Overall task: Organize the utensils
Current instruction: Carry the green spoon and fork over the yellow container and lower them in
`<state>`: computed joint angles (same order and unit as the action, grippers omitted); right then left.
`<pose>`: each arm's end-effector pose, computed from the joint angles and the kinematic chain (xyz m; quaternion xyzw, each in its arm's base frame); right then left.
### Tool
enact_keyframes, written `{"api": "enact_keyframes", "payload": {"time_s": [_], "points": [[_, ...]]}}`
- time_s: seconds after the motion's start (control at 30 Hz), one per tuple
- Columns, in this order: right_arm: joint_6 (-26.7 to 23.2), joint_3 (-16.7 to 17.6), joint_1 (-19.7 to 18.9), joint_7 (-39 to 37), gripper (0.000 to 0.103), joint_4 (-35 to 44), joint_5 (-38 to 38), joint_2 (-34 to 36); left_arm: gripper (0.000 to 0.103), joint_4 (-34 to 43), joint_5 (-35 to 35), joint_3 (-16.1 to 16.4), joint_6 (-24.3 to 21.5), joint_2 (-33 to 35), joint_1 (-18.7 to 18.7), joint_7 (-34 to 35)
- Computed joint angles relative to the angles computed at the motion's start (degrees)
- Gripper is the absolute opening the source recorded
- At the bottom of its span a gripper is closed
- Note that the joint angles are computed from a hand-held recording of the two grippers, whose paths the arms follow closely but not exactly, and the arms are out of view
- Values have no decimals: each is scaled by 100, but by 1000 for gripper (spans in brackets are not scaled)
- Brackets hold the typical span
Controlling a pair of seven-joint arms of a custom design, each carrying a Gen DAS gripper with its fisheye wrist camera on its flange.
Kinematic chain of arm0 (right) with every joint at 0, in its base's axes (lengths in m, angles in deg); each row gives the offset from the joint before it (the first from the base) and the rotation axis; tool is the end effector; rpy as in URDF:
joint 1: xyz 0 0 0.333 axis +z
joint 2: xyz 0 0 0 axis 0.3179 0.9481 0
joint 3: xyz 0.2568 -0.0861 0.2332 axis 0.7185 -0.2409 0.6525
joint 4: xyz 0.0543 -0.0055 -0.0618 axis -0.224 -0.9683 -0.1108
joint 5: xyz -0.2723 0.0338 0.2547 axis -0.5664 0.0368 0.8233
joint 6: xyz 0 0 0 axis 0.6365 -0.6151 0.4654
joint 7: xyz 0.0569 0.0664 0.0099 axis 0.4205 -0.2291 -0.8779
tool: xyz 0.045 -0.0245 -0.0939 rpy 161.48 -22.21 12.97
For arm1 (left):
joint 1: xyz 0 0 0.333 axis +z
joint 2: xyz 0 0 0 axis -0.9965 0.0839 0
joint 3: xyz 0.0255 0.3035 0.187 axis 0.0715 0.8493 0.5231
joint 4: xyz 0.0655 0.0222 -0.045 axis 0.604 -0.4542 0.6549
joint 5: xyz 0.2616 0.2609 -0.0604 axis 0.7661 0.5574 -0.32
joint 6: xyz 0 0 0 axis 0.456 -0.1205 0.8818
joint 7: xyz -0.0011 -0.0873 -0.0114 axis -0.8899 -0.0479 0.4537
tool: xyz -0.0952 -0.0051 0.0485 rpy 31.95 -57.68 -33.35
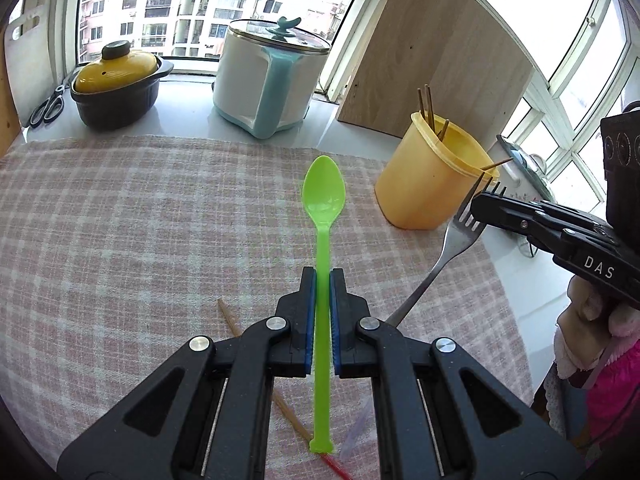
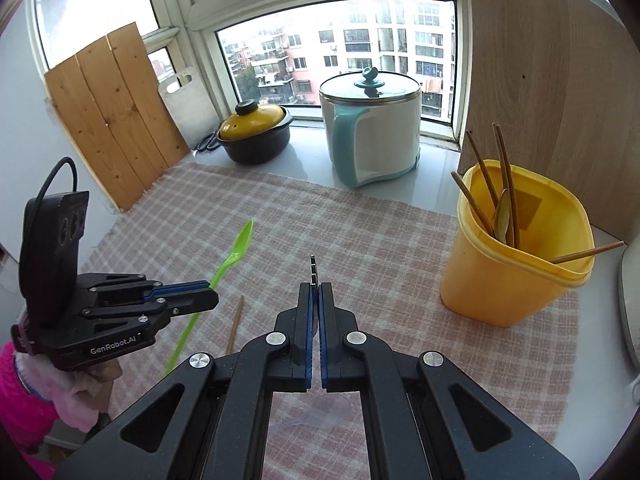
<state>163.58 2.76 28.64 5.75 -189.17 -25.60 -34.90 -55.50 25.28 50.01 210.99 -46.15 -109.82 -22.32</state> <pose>0.6153 0.2123 0.4909 -0.8320 0.4277 -0.0489 0.3500 0.5486 -0.2543 0.4373 -0.6983 0.6152 -0.3508 0.1040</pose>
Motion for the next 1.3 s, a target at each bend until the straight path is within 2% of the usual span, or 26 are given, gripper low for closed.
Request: {"api": "enact_keyframes", "payload": {"time_s": [0.2,0.4,0.6,0.77,0.97,1.3], "points": [[-251,-97,-232,-326,1,225,210,-65,4,544,409,589,-48,248,-619,-524],[-523,-255,-438,-598,1,498,351,-89,4,1263,764,927,-151,596,-1013,-964],[-797,-409,-652,-664,1,902,355,-17,4,2222,846,919,-300,1074,-1064,-1078],[-867,-469,-821,-717,1,1259,313,97,4,3280,868,900,-607,1618,-1075,-1111],[-990,-459,-1050,-666,1,1792,307,369,4,4642,781,631,-1048,2368,-857,-1059],[-831,-326,-1233,-435,1,2462,-114,872,4,6873,1158,839,-2051,3628,-864,-1614]]}}
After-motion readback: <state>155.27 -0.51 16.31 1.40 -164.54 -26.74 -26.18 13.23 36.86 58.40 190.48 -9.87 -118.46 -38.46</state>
